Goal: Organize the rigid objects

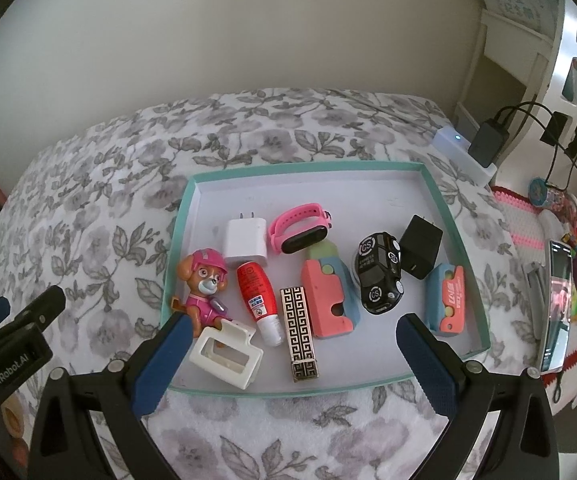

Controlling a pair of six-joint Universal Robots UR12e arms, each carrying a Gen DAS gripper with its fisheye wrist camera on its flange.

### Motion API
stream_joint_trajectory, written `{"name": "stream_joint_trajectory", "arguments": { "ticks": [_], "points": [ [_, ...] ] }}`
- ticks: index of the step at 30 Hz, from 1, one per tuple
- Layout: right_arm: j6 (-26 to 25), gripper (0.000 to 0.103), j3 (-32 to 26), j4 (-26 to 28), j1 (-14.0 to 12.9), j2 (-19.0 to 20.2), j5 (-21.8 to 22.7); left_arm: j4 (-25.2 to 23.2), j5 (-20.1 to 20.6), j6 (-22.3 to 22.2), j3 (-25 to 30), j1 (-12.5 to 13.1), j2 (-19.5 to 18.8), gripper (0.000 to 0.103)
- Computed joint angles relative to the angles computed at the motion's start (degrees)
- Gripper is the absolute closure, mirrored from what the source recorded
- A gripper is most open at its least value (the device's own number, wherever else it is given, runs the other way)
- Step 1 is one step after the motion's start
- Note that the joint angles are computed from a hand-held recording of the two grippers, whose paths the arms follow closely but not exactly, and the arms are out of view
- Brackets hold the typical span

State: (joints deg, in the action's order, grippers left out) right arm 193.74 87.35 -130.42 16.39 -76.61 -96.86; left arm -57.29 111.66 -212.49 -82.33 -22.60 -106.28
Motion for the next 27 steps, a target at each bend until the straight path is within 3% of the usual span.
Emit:
{"name": "stream_joint_trajectory", "arguments": {
  "ticks": [27],
  "points": [
    [-1.07, 0.000, -0.06, 0.19, -0.01, 0.15, 0.20, 0.45, -0.04, 0.69, -0.31, 0.04, 0.09, 0.007]
  ]
}}
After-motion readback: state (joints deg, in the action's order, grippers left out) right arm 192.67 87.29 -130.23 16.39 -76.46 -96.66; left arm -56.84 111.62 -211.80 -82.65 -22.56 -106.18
